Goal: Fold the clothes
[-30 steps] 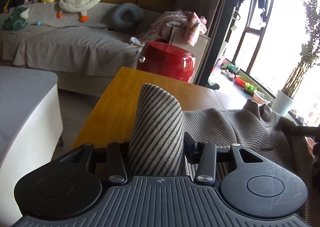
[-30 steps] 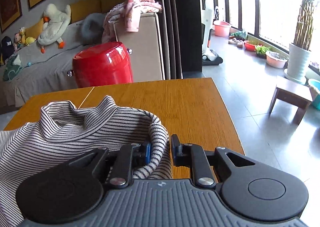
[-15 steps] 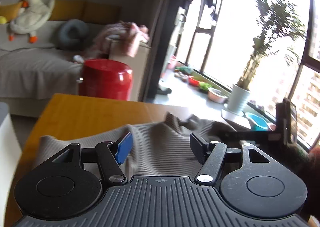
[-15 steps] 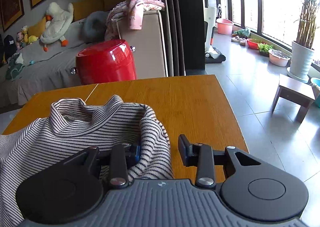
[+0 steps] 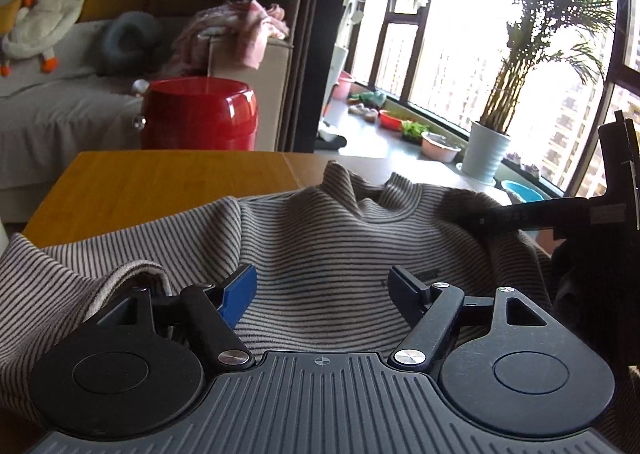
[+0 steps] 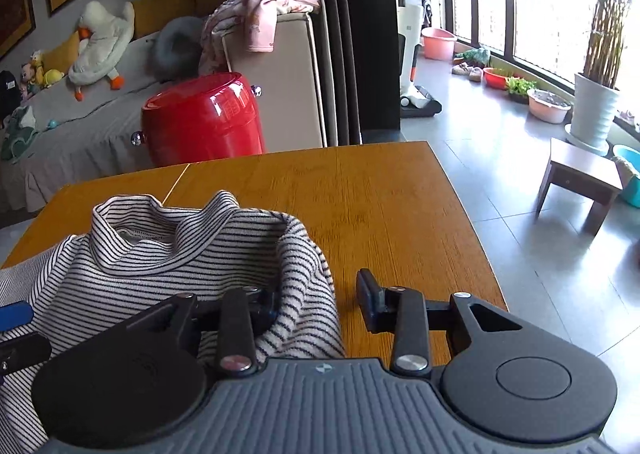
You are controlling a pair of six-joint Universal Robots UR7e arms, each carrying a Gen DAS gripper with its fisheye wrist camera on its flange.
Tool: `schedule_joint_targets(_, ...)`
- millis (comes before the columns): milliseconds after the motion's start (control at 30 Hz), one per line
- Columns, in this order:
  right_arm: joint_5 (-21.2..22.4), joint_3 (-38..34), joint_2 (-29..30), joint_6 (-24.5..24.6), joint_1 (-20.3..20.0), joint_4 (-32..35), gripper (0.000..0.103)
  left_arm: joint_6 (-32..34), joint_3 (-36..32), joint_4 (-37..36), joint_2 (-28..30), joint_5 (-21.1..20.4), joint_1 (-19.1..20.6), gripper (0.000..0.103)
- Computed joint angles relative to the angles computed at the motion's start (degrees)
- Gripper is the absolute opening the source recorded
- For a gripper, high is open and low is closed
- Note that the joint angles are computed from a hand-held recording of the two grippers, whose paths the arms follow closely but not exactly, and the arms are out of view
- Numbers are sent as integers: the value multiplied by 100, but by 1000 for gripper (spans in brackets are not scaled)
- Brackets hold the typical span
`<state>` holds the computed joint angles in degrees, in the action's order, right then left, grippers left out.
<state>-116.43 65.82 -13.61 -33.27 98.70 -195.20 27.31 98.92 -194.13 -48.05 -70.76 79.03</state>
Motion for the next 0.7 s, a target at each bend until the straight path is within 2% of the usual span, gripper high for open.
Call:
schedule_joint_targets(33,-86,28,31,-325,53,-211,34,-91,-22,97,-20,-9,16,80)
schedule_joint_targets(100,-205,259,40,-1276,196,-912,40,-142,29,102,-61,-74,38,83)
schedule_joint_targets(133,-192,423,12,-1709,259,-1260,45,-133,78,40,-79,-100,43,86)
schedule_joint_targets(167,-108,704,-109,-1946,321,-1500,51,-134,105,9,-94,-135,51,88)
schedule_joint_targets(267,450,1842,-836,-1695,440,-1422,53,-193,104,19,-113,-211,76,90)
schedule_joint_targets(367,1262,2815,-1593,-1005,425,-423,53,-218,74,53,-110,-226,83,91)
schedule_joint_targets(433,1428,3061,-1763,-759,398,235,53,-206,63,36,-100,-213,73,92)
schedule_joint_targets(533,993,3068,-1520,-790,406,539,53,-214,67,-36,-89,-178,63,94)
schedule_joint_targets(700,1000,2981,-1297,-838,337,222,56,-313,159,-164,-137,-170,79,95)
